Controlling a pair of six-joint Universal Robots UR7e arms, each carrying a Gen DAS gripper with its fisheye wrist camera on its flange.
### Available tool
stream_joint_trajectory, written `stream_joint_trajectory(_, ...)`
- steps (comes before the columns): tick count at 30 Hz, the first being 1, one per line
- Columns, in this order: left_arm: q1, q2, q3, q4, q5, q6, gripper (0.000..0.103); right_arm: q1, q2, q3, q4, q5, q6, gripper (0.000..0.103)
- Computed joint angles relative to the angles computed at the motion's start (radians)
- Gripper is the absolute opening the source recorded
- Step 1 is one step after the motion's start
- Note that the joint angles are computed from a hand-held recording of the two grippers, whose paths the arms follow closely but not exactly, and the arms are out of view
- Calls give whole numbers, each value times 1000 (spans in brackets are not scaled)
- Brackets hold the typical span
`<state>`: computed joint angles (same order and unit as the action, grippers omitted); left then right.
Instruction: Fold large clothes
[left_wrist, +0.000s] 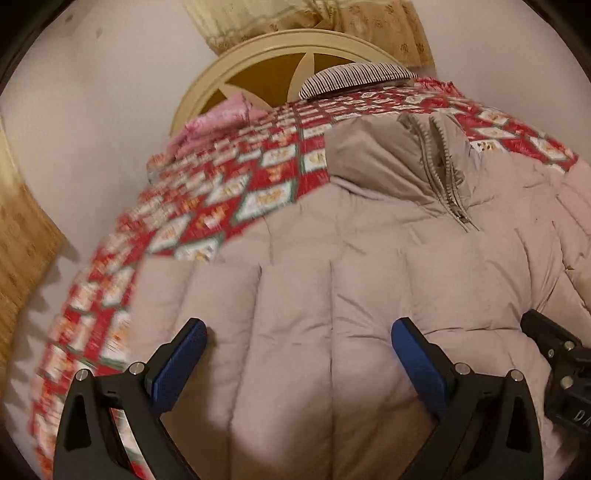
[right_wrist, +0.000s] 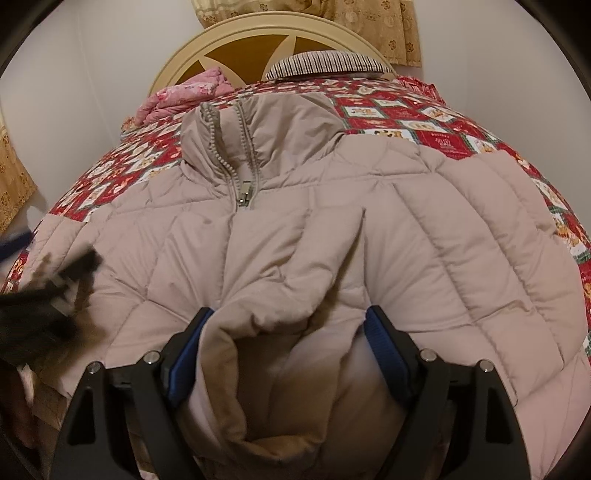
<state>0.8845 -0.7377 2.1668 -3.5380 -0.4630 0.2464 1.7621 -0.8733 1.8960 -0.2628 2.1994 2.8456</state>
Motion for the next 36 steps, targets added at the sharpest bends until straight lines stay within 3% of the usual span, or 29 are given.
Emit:
stream_joint_trajectory(3,21,-23,5,35,-47,-49,102,1,1,-1,0,5,-2,84)
stream_joint_trajectory(16,24,10,0,-30,-38,-9,102,9,13,-11,1,29,-6,84)
stream_joint_trajectory(31,30,0,-1,8,-50,-36,102,8,16,-14,3,41,-13,85)
stream_joint_trajectory(33,30,0,-1,6,-51,-37,102,11,17,-20,17,44,-9,85)
stream_joint_trajectory(36,34,-5,3,0,-64,-39,102,4,-13,-33,108,-13,28,86)
